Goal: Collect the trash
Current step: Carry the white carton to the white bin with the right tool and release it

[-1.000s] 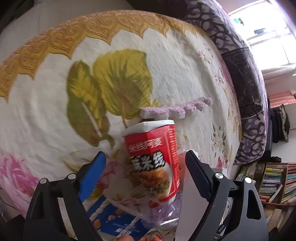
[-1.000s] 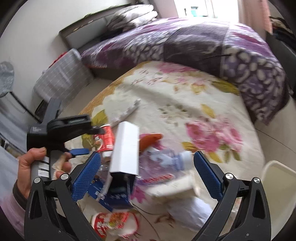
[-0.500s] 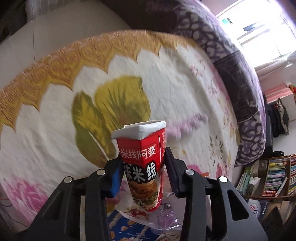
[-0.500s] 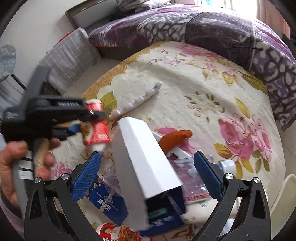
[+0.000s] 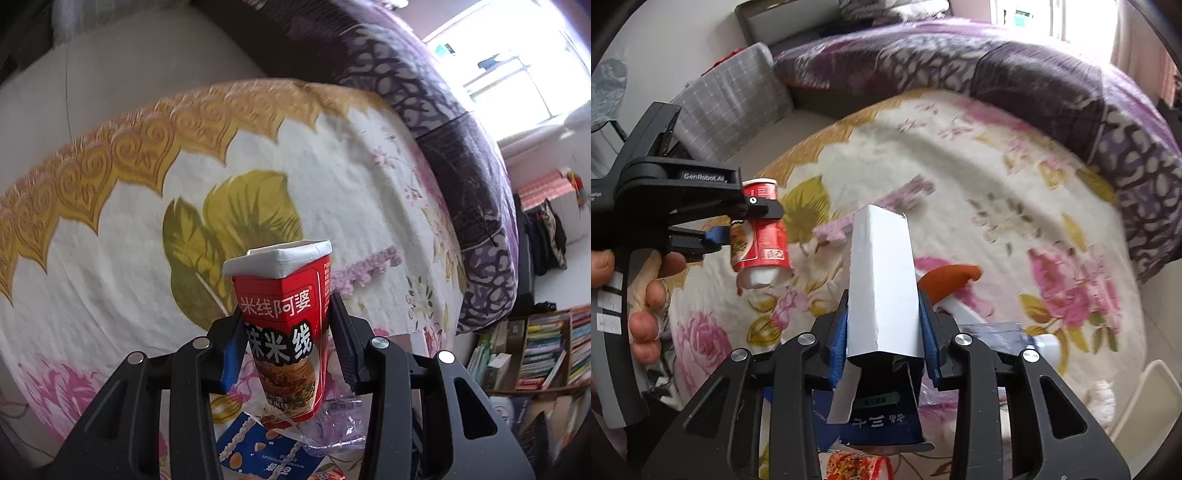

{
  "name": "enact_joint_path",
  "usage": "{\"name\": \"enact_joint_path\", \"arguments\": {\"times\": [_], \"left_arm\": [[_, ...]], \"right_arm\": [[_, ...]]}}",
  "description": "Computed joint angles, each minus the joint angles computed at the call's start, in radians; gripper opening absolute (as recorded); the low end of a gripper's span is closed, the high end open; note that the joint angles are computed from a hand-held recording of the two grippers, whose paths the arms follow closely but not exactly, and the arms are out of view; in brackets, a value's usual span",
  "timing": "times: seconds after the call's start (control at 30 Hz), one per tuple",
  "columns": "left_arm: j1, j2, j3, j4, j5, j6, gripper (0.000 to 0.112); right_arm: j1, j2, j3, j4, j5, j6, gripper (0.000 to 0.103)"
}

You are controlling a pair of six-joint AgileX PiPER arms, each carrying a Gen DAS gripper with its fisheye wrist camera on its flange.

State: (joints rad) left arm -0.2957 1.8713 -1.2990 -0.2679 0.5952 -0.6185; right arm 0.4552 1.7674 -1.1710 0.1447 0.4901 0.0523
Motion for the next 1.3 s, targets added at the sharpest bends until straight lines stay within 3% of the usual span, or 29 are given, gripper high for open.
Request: {"name": "enact_joint_path", "arguments": {"times": [0.27, 0.5, 0.7, 1.03, 1.3], "left_arm": [[-0.104, -0.051, -0.034, 0.259, 0.000, -0.161, 0.042], [-0.253, -0.079, -0.082, 0.592, 0.034, -0.390, 0.042], [-0.362, -0.056, -0.136, 0.758, 0.081, -0.502, 0.042], [-0.494, 0.045, -0.264, 0.804, 0.130, -0.503, 0.042], [-0.574, 0.126, -0.383, 0.766, 0.140, -0.434, 0.042]], "right_arm": [[-0.006, -0.114, 0.091, -0.105, -0.093, 0.140, 0.031], [-0.068, -0.236, 0.173, -0.163, -0.160, 0.240, 0.032], [-0.116, -0.326, 0.259, -0.367, -0.183, 0.466, 0.032], [-0.304, -0.401, 0.339, -0.267, -0.130, 0.394, 0.033], [-0.520, -0.400, 0.373, -0.173, -0.025, 0.320, 0.034]]}}
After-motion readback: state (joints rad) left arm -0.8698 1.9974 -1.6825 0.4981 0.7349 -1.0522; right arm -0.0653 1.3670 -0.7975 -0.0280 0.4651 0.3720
